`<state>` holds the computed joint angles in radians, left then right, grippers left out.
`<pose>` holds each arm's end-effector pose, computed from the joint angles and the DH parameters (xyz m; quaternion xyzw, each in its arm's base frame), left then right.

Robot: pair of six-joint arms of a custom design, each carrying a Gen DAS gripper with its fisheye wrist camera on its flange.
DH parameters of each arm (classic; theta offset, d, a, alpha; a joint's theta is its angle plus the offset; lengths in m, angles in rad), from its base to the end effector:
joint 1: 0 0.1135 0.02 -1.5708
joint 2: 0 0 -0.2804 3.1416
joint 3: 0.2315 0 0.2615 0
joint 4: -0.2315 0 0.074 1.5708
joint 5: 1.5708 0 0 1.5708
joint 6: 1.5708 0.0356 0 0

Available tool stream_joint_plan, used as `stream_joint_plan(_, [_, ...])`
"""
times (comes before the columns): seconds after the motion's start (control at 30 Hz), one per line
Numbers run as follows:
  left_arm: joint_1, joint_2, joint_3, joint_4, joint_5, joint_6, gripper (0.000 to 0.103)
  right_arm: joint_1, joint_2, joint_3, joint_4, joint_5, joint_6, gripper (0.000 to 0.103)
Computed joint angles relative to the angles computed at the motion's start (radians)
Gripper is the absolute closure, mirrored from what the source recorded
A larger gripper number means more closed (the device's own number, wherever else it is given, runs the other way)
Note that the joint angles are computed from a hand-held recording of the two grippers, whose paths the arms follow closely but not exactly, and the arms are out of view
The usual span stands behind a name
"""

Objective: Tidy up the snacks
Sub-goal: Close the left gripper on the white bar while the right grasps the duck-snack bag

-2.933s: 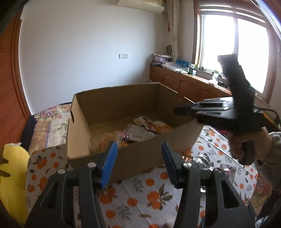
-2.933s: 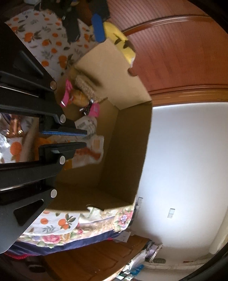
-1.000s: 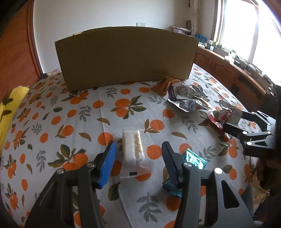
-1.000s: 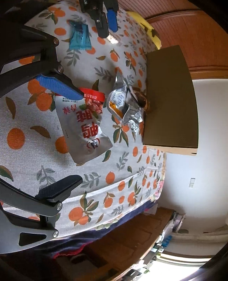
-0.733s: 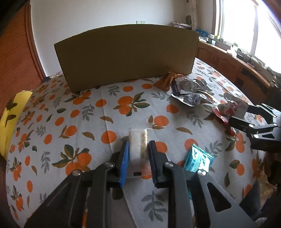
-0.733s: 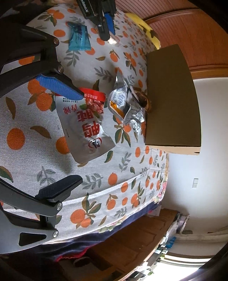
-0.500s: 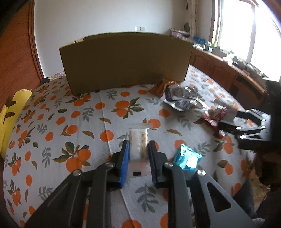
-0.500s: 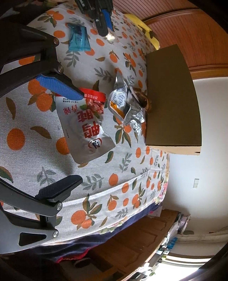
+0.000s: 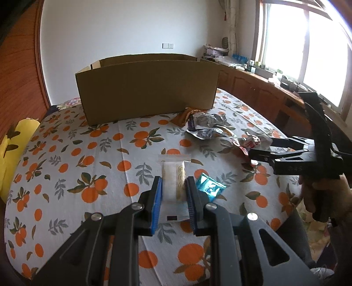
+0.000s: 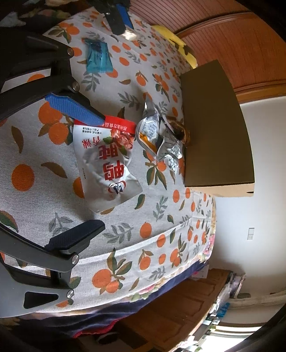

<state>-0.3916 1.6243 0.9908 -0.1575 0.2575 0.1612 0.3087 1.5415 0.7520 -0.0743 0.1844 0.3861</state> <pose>0.3218 -0.1427 0.2141 0.2973 0.8692 -0.1613 0.3608 0.2920 0.0863 0.1724 0.0680 0.9322 0.0361 0.3535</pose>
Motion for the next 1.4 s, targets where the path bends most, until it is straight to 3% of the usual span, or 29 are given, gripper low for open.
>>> stream_joint_plan(0.07, [0.007, -0.009, -0.010, 0.004, 0.015, -0.002, 0.083, -0.002, 0.008, 0.023, -0.035, -0.004, -0.007, 0.018])
stream_joint_plan(0.13, [0.011, -0.011, -0.016, 0.008, 0.024, -0.004, 0.083, -0.008, 0.010, 0.039, -0.057, -0.009, -0.017, 0.031])
stream_joint_plan(0.33, [0.022, 0.002, -0.031, 0.030, 0.058, -0.007, 0.083, -0.063, 0.025, 0.075, -0.080, -0.090, -0.009, 0.052])
stream_joint_plan(0.5, [0.029, 0.018, -0.037, 0.046, 0.079, -0.009, 0.083, -0.063, 0.046, 0.102, -0.091, -0.097, -0.009, 0.056])
stream_joint_plan(0.53, [0.030, 0.018, -0.039, 0.048, 0.081, -0.008, 0.083, -0.053, 0.054, 0.110, -0.098, -0.078, -0.016, 0.065])
stream_joint_plan(0.6, [0.034, 0.021, -0.039, 0.050, 0.085, -0.007, 0.083, -0.043, 0.054, 0.110, -0.097, -0.057, -0.015, 0.071])
stream_joint_plan(0.67, [0.038, 0.021, -0.041, 0.052, 0.086, -0.006, 0.083, -0.045, 0.039, 0.103, -0.093, -0.069, -0.005, 0.087])
stream_joint_plan(0.73, [0.042, 0.024, -0.039, 0.054, 0.089, -0.008, 0.083, -0.045, 0.027, 0.098, -0.086, -0.071, 0.001, 0.093])
stream_joint_plan(1.07, [0.040, 0.010, -0.048, 0.057, 0.084, -0.012, 0.083, -0.044, -0.041, 0.090, -0.091, -0.110, 0.017, 0.102])
stream_joint_plan(1.4, [0.042, 0.006, -0.044, 0.056, 0.080, -0.011, 0.083, -0.007, -0.101, 0.105, -0.137, -0.065, -0.011, 0.103])
